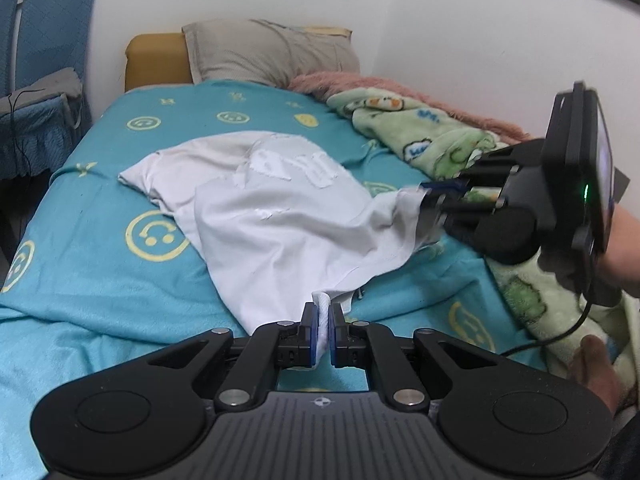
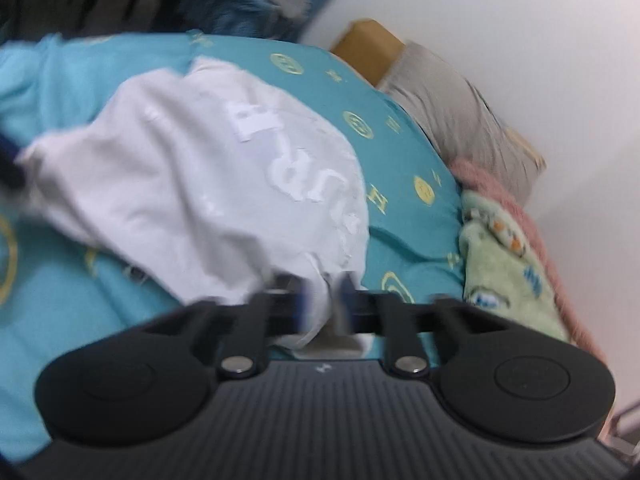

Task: Fold clothes

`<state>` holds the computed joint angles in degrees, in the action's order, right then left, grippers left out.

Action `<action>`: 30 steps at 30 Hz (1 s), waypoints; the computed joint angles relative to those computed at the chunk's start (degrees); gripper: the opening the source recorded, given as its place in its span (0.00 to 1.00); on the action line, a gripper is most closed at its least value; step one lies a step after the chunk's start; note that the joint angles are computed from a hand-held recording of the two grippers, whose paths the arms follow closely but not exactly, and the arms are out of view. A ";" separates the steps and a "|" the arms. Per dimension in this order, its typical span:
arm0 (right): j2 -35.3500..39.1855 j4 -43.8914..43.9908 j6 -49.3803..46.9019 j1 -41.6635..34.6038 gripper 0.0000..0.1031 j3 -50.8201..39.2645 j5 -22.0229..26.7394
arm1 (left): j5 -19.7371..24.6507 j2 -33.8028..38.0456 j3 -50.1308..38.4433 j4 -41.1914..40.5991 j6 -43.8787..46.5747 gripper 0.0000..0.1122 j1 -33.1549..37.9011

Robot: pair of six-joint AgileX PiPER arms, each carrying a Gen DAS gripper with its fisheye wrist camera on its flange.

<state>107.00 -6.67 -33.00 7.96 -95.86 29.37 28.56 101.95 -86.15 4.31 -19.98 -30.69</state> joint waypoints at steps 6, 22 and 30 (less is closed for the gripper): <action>-0.55 8.66 0.65 -2.01 0.09 -1.72 2.31 | 1.80 1.20 -1.59 2.58 -2.06 0.28 -0.53; -1.52 23.81 2.29 -6.55 0.09 -3.34 4.64 | 10.72 10.81 -11.16 28.68 -28.70 0.47 -4.59; -2.06 12.95 17.58 -6.95 0.11 -0.23 -3.16 | 14.20 9.34 -10.69 30.18 -28.36 0.47 -5.03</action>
